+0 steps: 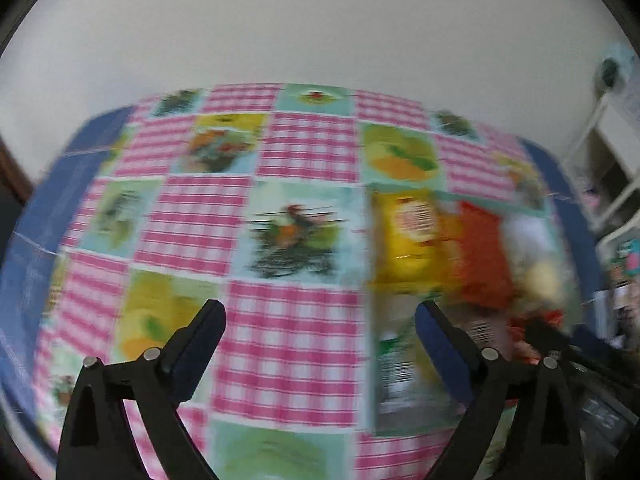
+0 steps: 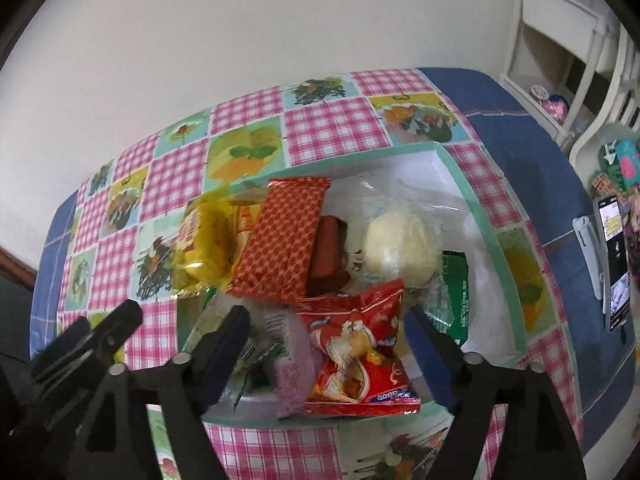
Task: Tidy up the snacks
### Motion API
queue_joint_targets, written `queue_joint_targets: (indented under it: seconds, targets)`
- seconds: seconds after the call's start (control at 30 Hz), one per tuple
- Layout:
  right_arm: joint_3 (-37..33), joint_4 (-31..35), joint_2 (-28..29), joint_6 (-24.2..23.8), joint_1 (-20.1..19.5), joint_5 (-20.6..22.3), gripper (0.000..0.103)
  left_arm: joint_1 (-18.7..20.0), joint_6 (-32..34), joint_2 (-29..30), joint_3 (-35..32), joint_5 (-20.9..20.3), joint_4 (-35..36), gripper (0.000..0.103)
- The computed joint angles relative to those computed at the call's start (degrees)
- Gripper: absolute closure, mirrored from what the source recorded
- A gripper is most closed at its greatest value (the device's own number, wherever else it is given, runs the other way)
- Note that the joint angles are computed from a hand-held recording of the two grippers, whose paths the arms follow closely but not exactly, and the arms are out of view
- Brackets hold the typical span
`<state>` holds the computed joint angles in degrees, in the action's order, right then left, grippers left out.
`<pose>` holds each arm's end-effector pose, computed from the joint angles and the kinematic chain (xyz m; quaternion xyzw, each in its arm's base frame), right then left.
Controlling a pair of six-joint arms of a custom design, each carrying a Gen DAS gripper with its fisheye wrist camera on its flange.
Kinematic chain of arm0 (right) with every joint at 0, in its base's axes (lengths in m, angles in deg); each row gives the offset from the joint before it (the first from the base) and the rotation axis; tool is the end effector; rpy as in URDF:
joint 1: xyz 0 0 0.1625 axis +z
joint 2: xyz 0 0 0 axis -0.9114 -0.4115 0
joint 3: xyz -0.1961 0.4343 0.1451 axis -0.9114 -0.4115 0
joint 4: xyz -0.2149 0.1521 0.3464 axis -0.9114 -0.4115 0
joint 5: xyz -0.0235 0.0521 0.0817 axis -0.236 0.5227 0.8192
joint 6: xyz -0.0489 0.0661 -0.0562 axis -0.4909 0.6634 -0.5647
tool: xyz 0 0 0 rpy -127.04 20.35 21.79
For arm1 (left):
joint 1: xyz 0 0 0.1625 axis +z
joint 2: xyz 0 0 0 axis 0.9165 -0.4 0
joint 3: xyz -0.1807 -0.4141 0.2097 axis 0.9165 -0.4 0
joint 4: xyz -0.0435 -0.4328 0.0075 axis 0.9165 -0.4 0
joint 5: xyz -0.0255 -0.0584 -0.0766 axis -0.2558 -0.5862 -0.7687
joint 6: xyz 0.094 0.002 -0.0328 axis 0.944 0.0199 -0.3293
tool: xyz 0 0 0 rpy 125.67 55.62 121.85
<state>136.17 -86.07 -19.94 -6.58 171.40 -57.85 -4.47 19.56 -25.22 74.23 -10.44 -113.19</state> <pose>0.2541 -0.6842 0.0859 -0.0535 -0.8955 0.2838 0.3387 -0.1500 -0.7237 0.1971 0.1250 0.8975 -0.2249 0.3582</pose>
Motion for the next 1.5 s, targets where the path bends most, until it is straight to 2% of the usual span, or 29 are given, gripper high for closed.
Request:
queue_joint_targets:
  seconds: [0.13, 0.2, 0.27, 0.4, 0.53, 0.8, 1.5]
  targets:
    - [0.5, -0.9, 1.0, -0.4, 0.7, 0.0, 0.000, -0.5, 1.0, -0.5, 2.2, 8.4, -2.2, 0.007]
    - [0.8, -1.9, 1.4, -1.0, 1.0, 0.3, 0.000, -0.6, 1.2, -1.1, 3.3, 11.4, -2.8, 0.007]
    - [1.1, -2.6, 1.8, -1.7, 1.3, 0.3, 0.000, -0.6, 0.2, -2.0, 4.2, 12.5, -2.5, 0.007]
    - [2.2, -5.3, 2.3, -3.0, 2.3, -0.3, 0.000, -1.1, -3.2, -3.0, 5.7, 18.5, 0.9, 0.007]
    - [3.6, -7.8, 2.3, -3.3, 3.1, -0.3, 0.000, -1.1, -4.1, -5.3, 7.6, 16.4, 1.5, 0.007]
    - [5.2, -8.8, 2.3, -3.9, 3.9, -0.9, 0.000, -2.1, -2.6, -7.4, 11.0, 16.4, -0.2, 0.007]
    - [4.3, -7.1, 2.7, -5.0, 3.7, -1.7, 0.000, -1.2, -5.5, -8.1, 9.7, 13.2, 4.2, 0.007]
